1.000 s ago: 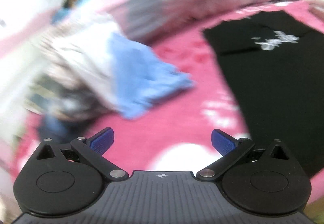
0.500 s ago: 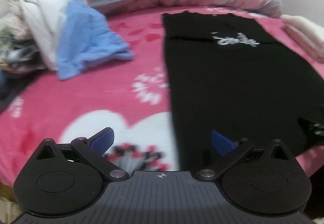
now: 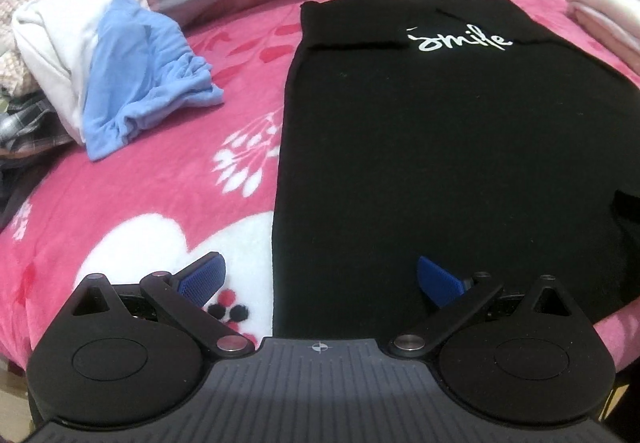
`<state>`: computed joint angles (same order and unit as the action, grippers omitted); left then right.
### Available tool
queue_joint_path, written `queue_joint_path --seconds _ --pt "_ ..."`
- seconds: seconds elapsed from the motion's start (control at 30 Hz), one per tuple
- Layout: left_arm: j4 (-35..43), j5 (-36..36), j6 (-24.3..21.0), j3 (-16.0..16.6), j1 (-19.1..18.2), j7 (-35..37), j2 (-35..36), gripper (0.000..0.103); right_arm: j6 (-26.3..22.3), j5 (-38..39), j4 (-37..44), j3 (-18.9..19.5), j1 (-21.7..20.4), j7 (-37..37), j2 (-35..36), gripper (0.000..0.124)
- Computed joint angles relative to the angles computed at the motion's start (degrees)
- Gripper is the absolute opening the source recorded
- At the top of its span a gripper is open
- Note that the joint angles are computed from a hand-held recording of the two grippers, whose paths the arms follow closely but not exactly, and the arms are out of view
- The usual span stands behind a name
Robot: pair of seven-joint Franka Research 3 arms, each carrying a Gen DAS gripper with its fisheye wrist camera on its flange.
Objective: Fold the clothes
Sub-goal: 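Move both open grippers to the hem end of the black strip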
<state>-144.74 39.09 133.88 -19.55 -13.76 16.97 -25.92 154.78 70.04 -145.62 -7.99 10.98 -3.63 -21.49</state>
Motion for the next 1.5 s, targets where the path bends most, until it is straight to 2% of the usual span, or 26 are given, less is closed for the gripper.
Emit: queue_joint_path --seconds 0.43,0.7,0.9,1.1,1.17,1.23,1.4,1.43,1.5 --pt "3.1 1.3 -5.6 -1.1 -1.0 -1.1 2.5 0.103 -2.1 -3.0 -3.7 -1.9 -2.1 2.3 -3.5 0.103" --pt "4.9 2.8 -9.1 -1.5 -2.1 -1.3 4.2 0.103 -0.7 -1.5 -5.5 -2.4 -1.5 0.5 -5.3 0.103" --pt "6.4 4.2 -11.9 -1.8 -3.0 -1.6 5.7 0.103 -1.7 0.3 -6.2 -3.6 -1.6 0.1 -6.8 0.103" --pt "7.0 4.8 -13.1 -1.5 -3.8 -1.9 6.3 0.103 -12.1 3.1 -5.8 -7.3 -3.6 0.3 -8.6 0.103" --pt "6.0 4.4 -11.5 -0.7 -3.9 -2.5 5.4 0.103 -15.8 4.3 -5.4 -8.1 -4.6 -1.3 -8.8 0.103" --pt "3.5 3.6 -7.6 0.7 -3.8 -2.9 3.0 0.103 -20.3 4.1 -4.8 -8.5 -5.7 -1.4 -8.6 0.103" --pt "-6.0 -0.2 6.1 3.8 -3.1 -2.6 -7.0 0.103 -31.1 2.0 -3.1 -8.6 -8.5 1.1 -6.8 0.103" --pt "-7.4 -1.3 7.3 4.0 -3.0 -1.9 -8.8 0.103 -32.9 1.7 -2.9 -8.5 -9.0 1.7 -6.3 0.103" --pt "-9.3 -4.0 6.9 3.9 -3.4 0.7 -11.8 0.103 -36.4 1.1 -2.2 -8.2 -9.8 2.9 -5.2 0.103"
